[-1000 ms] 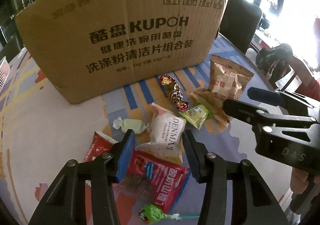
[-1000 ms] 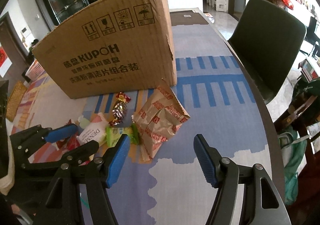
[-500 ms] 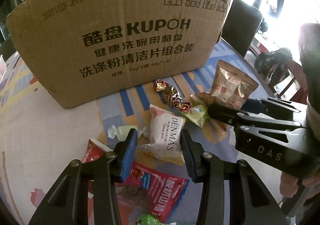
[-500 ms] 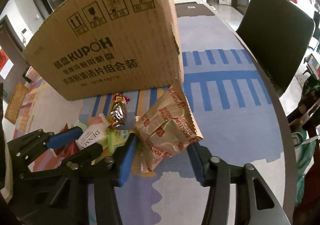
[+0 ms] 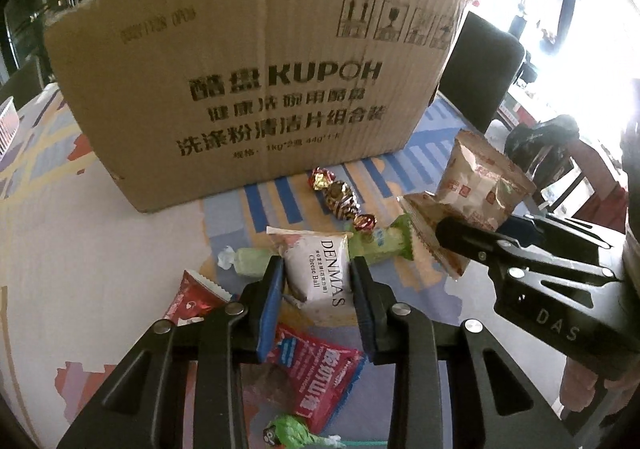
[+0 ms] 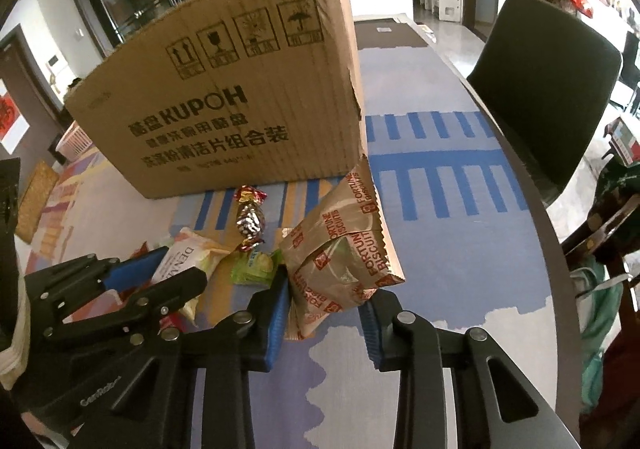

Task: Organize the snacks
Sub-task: 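Grasp the DENMAS cheese ball bag with the left tool while the right tool grasps the tan chip bag, then carry the DENMAS bag and tan chip bag into the box while opening both tools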

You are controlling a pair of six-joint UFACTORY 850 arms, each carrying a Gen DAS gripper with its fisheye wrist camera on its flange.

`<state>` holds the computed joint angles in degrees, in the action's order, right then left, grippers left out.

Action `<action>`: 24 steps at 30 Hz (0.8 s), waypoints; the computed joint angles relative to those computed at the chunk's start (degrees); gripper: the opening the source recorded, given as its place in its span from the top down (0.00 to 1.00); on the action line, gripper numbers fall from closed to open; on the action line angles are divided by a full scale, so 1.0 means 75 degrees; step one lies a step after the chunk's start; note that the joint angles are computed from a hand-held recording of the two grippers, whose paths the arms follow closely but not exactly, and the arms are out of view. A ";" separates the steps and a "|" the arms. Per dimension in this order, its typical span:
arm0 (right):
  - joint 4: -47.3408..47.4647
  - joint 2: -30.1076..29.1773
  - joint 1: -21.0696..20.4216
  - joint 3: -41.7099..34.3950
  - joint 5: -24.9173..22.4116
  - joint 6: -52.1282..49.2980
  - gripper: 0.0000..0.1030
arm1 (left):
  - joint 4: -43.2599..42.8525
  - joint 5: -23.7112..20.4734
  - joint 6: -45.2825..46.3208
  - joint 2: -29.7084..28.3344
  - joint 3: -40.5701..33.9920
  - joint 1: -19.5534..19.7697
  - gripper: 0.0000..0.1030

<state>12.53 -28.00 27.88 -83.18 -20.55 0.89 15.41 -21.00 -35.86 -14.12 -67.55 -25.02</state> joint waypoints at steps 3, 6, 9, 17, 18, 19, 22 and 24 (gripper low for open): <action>-0.0193 0.0218 0.0039 0.0206 0.0127 0.0171 0.68 | 0.0469 0.0028 -0.0534 0.0201 0.0101 -0.0071 0.68; -0.0464 0.0451 0.0096 0.0397 0.0261 0.0413 0.68 | 0.1026 0.0078 -0.1131 0.0484 0.0267 -0.0131 0.68; -0.0489 0.0613 0.0098 0.0497 0.0372 0.0400 0.68 | 0.1450 0.0134 -0.1655 0.0777 0.0411 -0.0170 0.68; -0.0335 0.1122 0.0174 0.0711 0.0727 0.0168 0.68 | 0.2727 0.0148 -0.2841 0.1292 0.0507 -0.0304 0.68; -0.0290 0.1165 0.0179 0.0722 0.0776 0.0104 0.68 | 0.2945 0.0168 -0.3022 0.1357 0.0516 -0.0309 0.68; -0.0302 0.1198 0.0182 0.0721 0.0821 0.0100 0.68 | 0.3196 0.0168 -0.3241 0.1410 0.0524 -0.0322 0.68; -0.0340 0.1266 0.0199 0.0648 0.0978 0.0090 0.68 | 0.3634 0.0163 -0.3569 0.1445 0.0413 -0.0305 0.68; -0.0452 0.1269 0.0213 0.0569 0.1023 0.0190 0.68 | 0.3946 0.0153 -0.3827 0.1424 0.0314 -0.0306 0.68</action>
